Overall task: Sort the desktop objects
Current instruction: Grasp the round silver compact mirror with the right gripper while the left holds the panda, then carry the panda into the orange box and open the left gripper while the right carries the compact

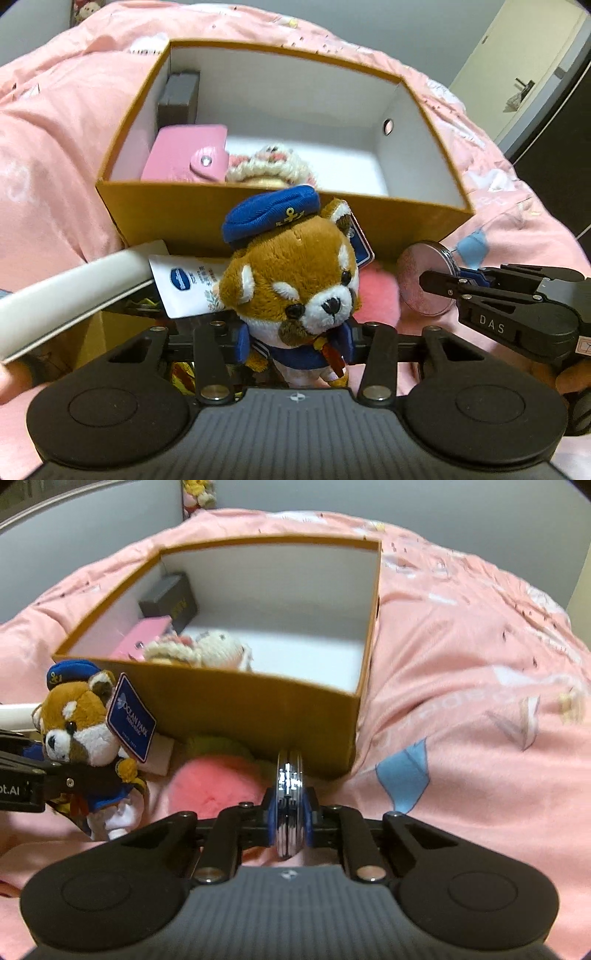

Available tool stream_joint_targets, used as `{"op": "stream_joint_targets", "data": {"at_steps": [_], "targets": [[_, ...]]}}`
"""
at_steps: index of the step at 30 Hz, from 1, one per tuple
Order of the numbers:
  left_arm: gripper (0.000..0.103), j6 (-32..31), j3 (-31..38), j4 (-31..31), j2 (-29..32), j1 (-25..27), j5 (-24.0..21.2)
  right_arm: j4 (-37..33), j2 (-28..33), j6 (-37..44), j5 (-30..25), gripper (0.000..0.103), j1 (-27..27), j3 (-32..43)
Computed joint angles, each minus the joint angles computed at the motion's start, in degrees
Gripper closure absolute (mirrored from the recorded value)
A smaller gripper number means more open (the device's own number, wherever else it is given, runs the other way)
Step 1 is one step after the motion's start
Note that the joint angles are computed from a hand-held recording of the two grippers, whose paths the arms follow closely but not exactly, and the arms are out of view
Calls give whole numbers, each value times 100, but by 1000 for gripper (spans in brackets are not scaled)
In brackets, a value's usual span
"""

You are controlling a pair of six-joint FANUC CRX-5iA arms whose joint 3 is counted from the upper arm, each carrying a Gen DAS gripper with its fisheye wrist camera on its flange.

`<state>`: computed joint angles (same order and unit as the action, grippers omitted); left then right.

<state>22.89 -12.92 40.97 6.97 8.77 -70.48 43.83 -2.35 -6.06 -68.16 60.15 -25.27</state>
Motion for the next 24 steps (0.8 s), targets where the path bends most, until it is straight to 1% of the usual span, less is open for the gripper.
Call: {"op": "stream_joint_targets", "data": {"at_steps": [6,10,12,14,17,21,24], "targets": [[52,-380,8,274,-236,137,-218,330,-343,-110,-85,88,253,-135],[53,-404,207,483,-236,181,-599,487,-558,-157,-79,88,344,-183],[53,-420,287,579,-271,154,-669,627,-658,-135,-76,88,365,-201],[53,-473,336,698,-315,95,-667,830,-729,-115,-48,88,372,-227],[53,-307,525,835,-232,-39,-682,1195,-805,-24,20,88,348,-222],[53,-196,723,1009,-125,-275,-452,1697,-883,22,75,89,265,-234],[53,35,1020,927,79,-487,-330,1897,-830,81,105,89,93,-188]]}}
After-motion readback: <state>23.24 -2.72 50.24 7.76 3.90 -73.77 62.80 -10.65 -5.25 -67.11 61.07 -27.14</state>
